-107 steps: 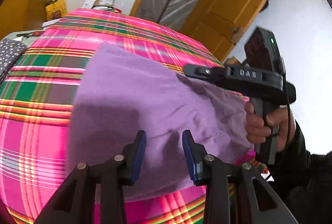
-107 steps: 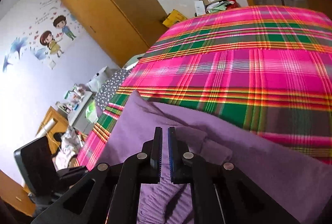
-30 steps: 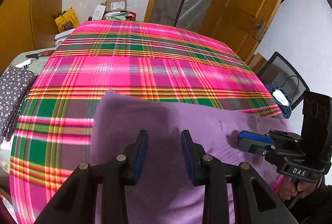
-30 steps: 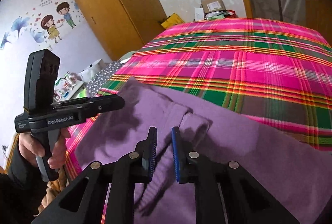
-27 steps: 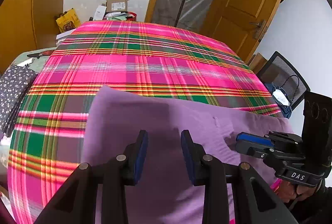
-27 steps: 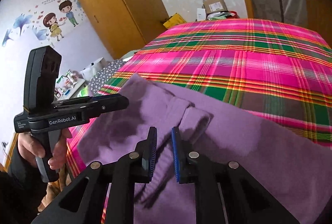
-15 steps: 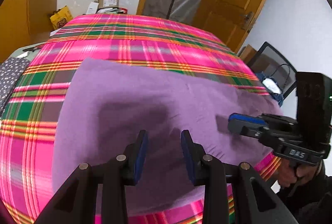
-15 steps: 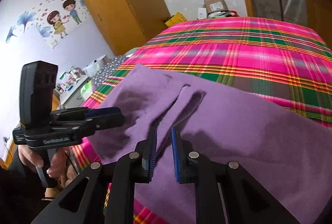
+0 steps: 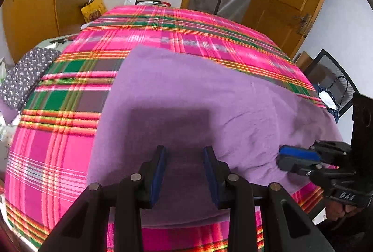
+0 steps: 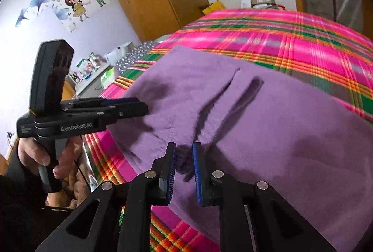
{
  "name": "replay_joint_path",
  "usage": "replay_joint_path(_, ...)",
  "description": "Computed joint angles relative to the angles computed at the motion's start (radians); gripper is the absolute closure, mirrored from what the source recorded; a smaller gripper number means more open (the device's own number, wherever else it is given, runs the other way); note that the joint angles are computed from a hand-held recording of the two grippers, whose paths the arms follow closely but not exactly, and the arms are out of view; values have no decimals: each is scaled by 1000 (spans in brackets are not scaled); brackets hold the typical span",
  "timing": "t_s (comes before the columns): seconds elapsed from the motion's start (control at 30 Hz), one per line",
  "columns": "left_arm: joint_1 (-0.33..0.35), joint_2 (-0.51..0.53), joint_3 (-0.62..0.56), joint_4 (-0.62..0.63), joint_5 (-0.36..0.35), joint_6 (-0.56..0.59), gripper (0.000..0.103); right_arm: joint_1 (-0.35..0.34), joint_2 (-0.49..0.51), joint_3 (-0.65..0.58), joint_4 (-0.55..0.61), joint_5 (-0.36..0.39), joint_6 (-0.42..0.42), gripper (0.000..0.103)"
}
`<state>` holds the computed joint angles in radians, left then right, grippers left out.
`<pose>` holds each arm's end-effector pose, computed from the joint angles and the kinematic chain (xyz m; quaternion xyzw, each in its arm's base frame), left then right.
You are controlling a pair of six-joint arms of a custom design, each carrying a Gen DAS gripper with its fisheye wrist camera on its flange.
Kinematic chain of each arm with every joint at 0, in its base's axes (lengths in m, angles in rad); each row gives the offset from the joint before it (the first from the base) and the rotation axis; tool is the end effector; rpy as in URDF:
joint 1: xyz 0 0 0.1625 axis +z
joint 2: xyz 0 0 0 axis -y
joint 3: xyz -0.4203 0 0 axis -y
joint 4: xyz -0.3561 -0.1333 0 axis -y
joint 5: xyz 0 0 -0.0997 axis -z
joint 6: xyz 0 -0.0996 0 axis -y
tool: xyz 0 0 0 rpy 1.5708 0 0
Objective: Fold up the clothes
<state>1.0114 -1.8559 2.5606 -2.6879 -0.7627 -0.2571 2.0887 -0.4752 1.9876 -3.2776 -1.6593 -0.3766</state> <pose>0.0297 -0.3395 0.3121 0.0559 0.9019 -0.3256 0.2785 0.3614 -0.3828 -0.0788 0.4262 -0.8984 0.0998 0.0371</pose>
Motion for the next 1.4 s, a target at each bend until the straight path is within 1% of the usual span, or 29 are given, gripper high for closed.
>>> replay_joint_path(0.13,-7,-66,6,22,-15,7,69,7,-3,-3,1,-9,-7,88)
replay_joint_path(0.2,-14,-122,16,46,15,0,69,15,-6,0,-11,-13,-17,87)
replay_joint_path(0.33,-1,-242,19,139,63,-39,69,19,-16,11,-31,-3,-28,87)
replay_joint_path(0.4,9,-275,18,170,78,-57,69,18,-16,8,-32,-3,-24,87)
replay_joint_path(0.47,36,-287,18,176,72,-57,69,18,-13,1,-27,-8,-17,87)
replay_joint_path(0.53,61,-275,19,157,51,-47,69,20,-8,-5,-9,-21,-18,87)
replay_joint_path(0.63,55,-264,39,113,68,-16,69,22,-2,-14,20,-43,-12,87)
replay_joint_path(0.73,60,-261,37,109,62,-11,69,24,-1,-17,33,-56,-11,87)
replay_joint_path(0.87,34,-283,35,144,82,-41,69,23,-2,-13,34,-59,-13,86)
replay_joint_path(1.0,16,-251,35,88,57,-22,69,14,0,-10,31,-49,-9,84)
replay_joint_path(1.13,2,-187,36,21,-8,14,69,4,-3,-5,31,-34,-1,82)
replay_joint_path(1.3,-3,-103,43,-57,-129,94,69,1,-10,15,-9,-29,-13,77)
replay_joint_path(1.4,1,-54,37,-84,-161,120,69,-4,-15,27,-37,-27,-10,77)
